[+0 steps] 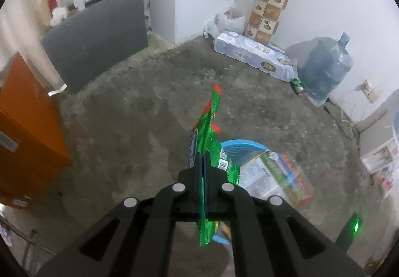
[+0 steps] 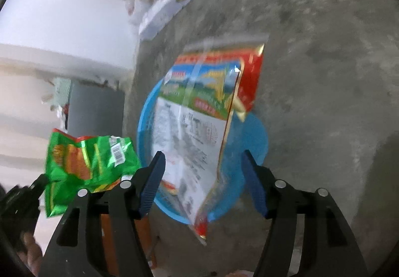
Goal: Collect trash
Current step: 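Carry both bags over the blue wastebasket with both grippers, then open the left gripper over the basket while the right gripper drops the rice bag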
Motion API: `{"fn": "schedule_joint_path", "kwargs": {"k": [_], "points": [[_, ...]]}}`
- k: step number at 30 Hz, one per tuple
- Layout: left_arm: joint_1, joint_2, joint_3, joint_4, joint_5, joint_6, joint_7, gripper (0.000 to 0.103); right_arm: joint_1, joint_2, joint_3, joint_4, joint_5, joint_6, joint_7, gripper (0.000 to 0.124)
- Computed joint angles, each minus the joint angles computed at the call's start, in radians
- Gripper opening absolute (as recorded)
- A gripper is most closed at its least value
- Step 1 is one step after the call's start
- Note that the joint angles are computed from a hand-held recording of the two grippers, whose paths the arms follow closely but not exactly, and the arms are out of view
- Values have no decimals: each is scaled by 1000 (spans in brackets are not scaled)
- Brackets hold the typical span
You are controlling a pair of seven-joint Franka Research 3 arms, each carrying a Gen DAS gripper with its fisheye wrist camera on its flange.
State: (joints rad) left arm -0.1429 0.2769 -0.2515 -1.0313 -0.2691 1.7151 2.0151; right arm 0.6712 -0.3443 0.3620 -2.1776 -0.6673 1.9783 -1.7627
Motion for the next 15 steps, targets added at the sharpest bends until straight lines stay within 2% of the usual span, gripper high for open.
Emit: {"fn": "schedule_joint_path", "kwargs": {"k": [4, 7, 9, 12, 14, 15], "points": [[-25, 12, 0, -30, 19, -9, -100, 2, 34, 19, 64, 43, 10, -102, 91, 60], [-56, 82, 3, 14, 94, -143, -166, 2, 63, 20, 56, 50, 25, -116, 84, 61], [-64, 124, 8, 34, 123, -235, -209, 10, 66, -4, 20, 31, 40, -97, 37, 61], [-59, 175, 12, 77, 138, -330, -254, 21, 62, -2, 11, 40, 52, -105, -15, 61], [-62, 204, 12, 119, 159, -375, -258, 30, 61, 11, 1, 69, 67, -130, -96, 61], [-66, 214, 12, 138, 173, -385, -254, 31, 58, 20, -3, 79, 71, -137, -131, 60]]}}
